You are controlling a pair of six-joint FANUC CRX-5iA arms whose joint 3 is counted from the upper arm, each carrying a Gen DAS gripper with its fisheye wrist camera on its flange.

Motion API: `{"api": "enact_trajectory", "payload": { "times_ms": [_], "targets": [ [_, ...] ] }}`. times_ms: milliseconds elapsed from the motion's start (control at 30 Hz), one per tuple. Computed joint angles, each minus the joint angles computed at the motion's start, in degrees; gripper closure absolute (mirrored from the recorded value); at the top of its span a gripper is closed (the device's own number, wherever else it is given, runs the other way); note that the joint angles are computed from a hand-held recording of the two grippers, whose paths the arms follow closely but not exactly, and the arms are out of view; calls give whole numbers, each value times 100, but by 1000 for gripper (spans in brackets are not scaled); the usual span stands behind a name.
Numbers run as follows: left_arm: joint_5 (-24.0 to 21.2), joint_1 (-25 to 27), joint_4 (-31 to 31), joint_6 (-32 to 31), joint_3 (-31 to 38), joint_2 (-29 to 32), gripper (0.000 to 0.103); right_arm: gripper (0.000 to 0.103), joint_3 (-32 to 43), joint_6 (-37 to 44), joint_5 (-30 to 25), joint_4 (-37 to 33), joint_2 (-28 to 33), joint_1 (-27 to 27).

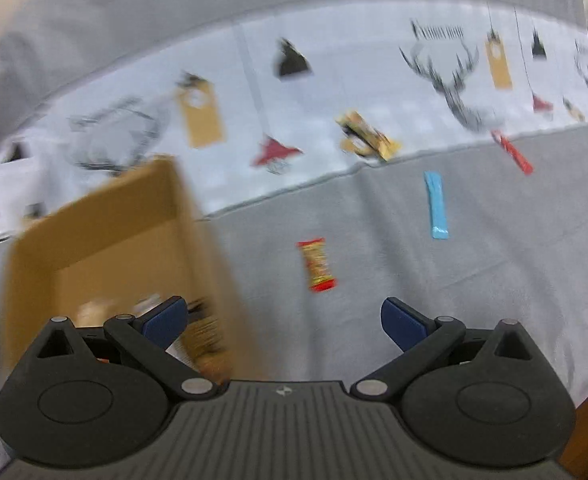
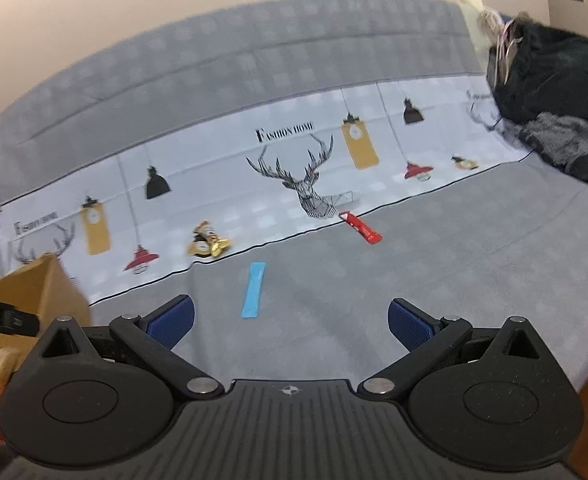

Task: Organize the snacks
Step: 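Grasp the small orange packet with left tool while right tool grasps blue stick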

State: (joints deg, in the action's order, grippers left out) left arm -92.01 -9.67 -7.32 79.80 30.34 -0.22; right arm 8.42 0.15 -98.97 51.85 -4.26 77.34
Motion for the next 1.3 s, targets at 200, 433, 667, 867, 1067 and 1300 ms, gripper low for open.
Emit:
{"api": "enact_trajectory", "payload": {
  "times_ms": [200,433,667,867,1067,1300],
  "targets": [
    [194,-255,-250,256,271,1148,0,1,-366,433,1249,-873,139,-1178],
    [196,-54,-335,632,293,1794,0,1,-332,1229,2179,-1550,726,-2044],
    [477,239,203,598,-42,1804,0,0,-524,1850,2774,-1013,1266,-2327],
    [394,388,511,699,21,1891,1,11,-1085,1599,3407,-551,1035,-2410],
    [661,317,580,596,-114,1627,83,87,-1178,1898,3349,-518,884,-2404],
    [268,409,485,600,94,1674,85,89,-1073,1571,2836,-754,764,-2393]
  ]
}}
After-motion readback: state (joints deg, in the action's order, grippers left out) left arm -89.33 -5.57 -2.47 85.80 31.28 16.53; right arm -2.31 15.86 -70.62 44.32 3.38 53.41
